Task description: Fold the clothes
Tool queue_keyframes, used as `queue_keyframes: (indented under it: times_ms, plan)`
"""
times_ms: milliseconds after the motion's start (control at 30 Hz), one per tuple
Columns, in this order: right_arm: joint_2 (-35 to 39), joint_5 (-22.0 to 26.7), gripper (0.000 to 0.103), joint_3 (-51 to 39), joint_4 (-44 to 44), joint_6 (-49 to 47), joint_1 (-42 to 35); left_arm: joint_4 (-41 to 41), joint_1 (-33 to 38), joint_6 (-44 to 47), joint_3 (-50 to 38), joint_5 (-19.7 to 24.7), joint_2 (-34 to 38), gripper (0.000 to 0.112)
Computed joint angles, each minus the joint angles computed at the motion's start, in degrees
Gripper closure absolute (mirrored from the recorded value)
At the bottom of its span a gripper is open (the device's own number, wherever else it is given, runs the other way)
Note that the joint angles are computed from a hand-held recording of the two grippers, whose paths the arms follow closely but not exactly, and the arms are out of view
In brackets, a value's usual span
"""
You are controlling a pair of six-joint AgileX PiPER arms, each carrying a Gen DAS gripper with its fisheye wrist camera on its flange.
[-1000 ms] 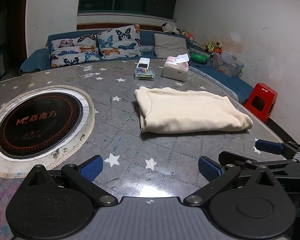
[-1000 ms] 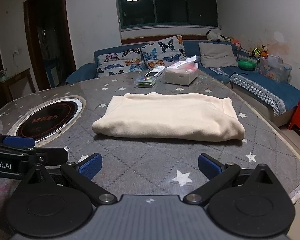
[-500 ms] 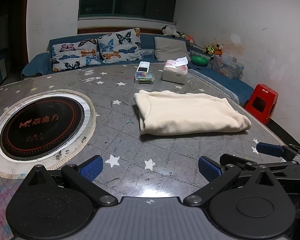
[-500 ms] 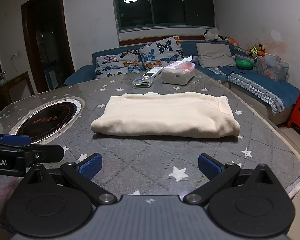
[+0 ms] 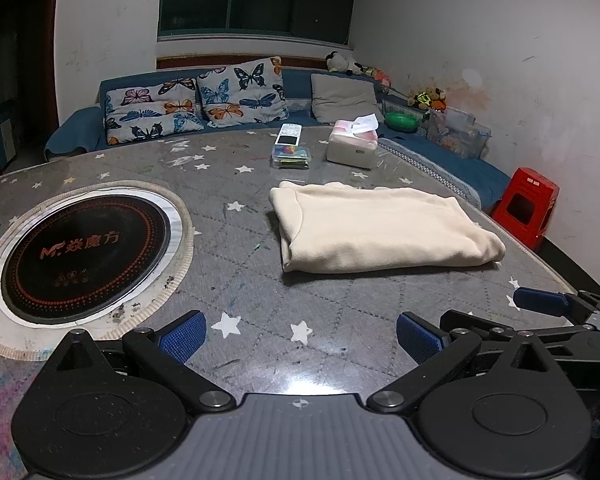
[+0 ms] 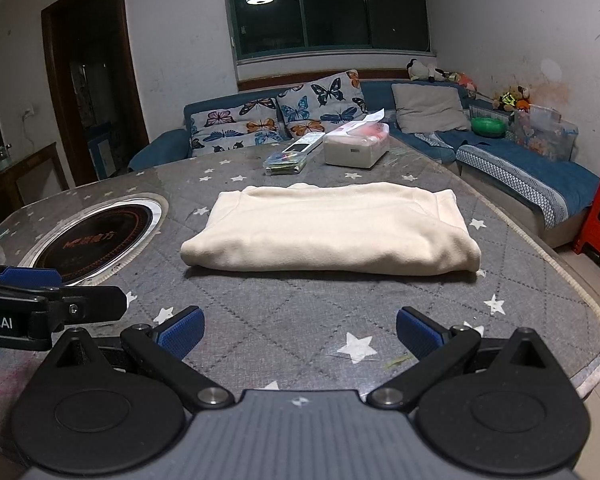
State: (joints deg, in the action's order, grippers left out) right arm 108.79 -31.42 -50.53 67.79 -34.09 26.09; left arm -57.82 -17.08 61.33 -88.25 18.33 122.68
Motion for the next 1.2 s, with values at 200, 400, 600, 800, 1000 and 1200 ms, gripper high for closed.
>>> queue_keyframes:
  times_ms: [200,400,600,800,1000,1200]
  plan:
    - [1.0,1.4,0.0,-1.2,-0.1,-0.3,-0.9,4.3,-0.2,-4.2,-2.3,0.5,1.4,0.009]
    - [2.3,2.9,0.0,-2.9,0.5,-1.5,-2.0,9.4,-0.5,-9.2,-5.6,1.3,3.3,0.009]
    - [3.8,4.5,0.0,-5.2,1.8,-3.6,-3.3,15.0,-0.6,-14.9,-9.8,2.6,5.8,0.009]
    - [5.9,6.4,0.0,-8.0,2.7,-5.2,-4.9,20.0,-0.8,-20.0,-14.1,4.1,8.4,0.009]
    - [7.8,7.9,0.0,-10.7,4.0,-7.2,-6.1,23.7,-0.8,-24.0,-18.4,5.6,10.9,0.009]
    - [9.6,9.0,0.0,-13.5,6.2,-9.9,-7.0,27.3,-0.5,-27.8,-22.8,7.4,13.4,0.009]
